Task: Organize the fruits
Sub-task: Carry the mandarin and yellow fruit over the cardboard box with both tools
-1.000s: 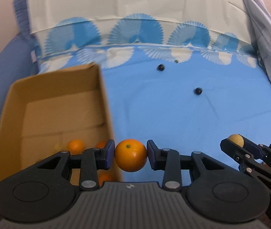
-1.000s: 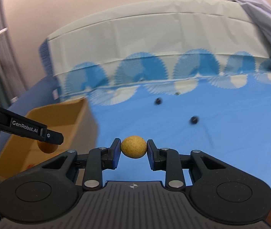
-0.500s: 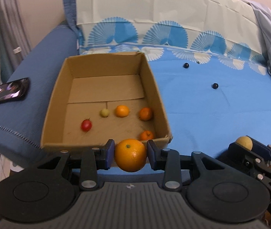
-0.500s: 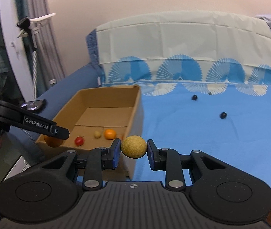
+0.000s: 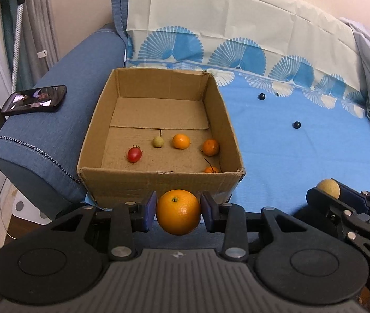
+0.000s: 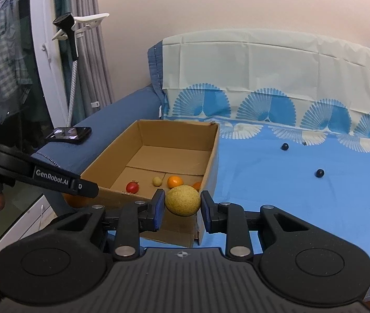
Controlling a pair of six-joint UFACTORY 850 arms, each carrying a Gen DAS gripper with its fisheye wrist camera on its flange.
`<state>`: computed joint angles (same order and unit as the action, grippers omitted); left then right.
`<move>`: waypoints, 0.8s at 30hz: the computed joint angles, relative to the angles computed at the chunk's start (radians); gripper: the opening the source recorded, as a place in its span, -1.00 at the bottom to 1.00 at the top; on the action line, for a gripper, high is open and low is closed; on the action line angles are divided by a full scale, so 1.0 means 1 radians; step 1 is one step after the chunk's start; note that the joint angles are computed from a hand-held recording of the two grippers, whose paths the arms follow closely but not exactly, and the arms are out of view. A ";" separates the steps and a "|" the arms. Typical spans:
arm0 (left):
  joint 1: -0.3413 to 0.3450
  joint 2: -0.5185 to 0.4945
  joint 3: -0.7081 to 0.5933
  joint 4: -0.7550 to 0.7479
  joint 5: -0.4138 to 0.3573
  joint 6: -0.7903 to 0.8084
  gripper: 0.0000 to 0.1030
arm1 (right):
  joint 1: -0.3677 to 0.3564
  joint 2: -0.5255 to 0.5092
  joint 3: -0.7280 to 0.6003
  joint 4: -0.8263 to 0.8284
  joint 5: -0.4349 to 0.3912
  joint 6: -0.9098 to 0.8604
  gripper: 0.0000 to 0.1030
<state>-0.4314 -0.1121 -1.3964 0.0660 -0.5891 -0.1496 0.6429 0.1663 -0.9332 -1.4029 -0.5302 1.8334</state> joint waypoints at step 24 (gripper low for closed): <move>0.053 -0.135 -0.131 -0.030 -0.058 0.014 -0.21 | -0.082 -0.114 -0.100 0.194 0.098 -0.242 -0.41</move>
<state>-0.3788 -0.2476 -1.5273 0.0363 -0.6473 -0.1352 0.5604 0.0525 -1.0328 -1.2094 -0.4324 1.5913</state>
